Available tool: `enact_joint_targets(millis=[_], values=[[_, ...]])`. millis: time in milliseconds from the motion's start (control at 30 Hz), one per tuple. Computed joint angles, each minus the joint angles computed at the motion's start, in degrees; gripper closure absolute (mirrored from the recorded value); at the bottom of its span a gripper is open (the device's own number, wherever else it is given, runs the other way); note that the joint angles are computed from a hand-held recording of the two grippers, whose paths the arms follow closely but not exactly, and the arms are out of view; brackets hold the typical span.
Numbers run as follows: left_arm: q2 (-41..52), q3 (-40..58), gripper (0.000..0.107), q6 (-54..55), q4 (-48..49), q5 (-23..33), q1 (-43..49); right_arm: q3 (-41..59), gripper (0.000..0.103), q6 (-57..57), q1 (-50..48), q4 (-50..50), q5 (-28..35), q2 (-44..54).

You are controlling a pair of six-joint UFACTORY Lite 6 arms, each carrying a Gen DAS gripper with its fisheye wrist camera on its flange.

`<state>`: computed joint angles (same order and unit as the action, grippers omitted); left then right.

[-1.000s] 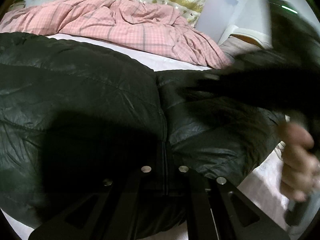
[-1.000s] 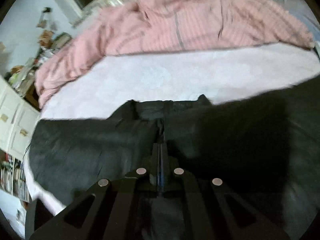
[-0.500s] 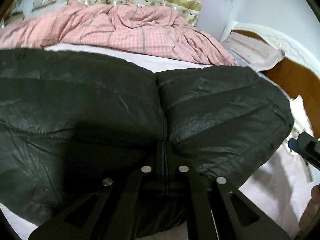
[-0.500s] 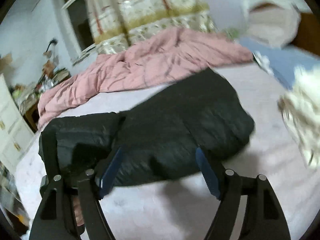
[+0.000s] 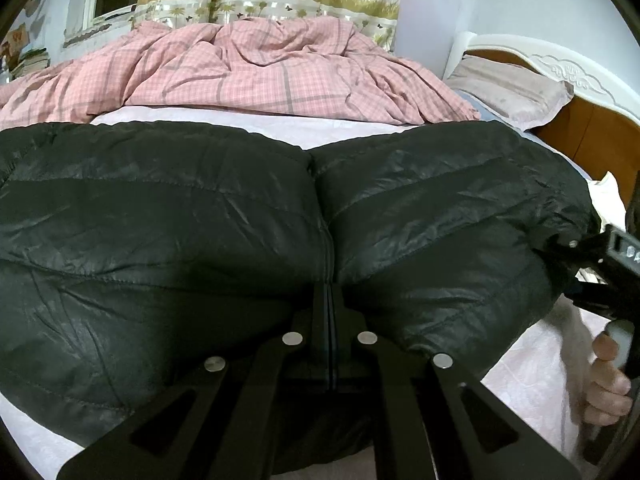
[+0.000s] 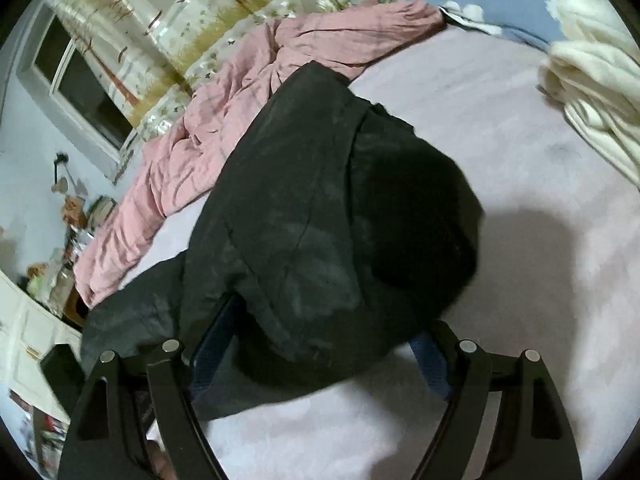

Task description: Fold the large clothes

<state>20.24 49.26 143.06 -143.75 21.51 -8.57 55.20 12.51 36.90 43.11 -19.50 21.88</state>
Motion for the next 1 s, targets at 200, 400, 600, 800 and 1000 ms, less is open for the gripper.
enact_joint_targets(millis=[200, 400, 600, 800, 1000], values=[[-0.4, -0.4, 0.104, -2.2, 1.8, 1.0, 0.4, 2.5, 0.036, -16.4, 3.2, 14.3, -4.2, 1.9], [-1.4, -1.8, 0.104, -4.6, 5.2, 3.7, 1.7, 2.6, 0.062, -27.7, 7.2, 24.3, -9.5, 0.7], [-11.6, -10.2, 0.044, -7.1, 10.1, 8.3, 3.9, -1.4, 0.076, -31.0, 10.6, 27.3, -12.1, -4.7], [-35.5, -27.3, 0.016, 0.1, 1.7, 4.6, 4.7, -13.1, 0.076, -37.7, 14.5, 33.5, -12.7, -17.2], [-45.8, -30.3, 0.015, -18.4, 24.2, 7.4, 21.1, -26.4, 0.076, -56.7, 14.9, 49.7, -17.4, -36.8]])
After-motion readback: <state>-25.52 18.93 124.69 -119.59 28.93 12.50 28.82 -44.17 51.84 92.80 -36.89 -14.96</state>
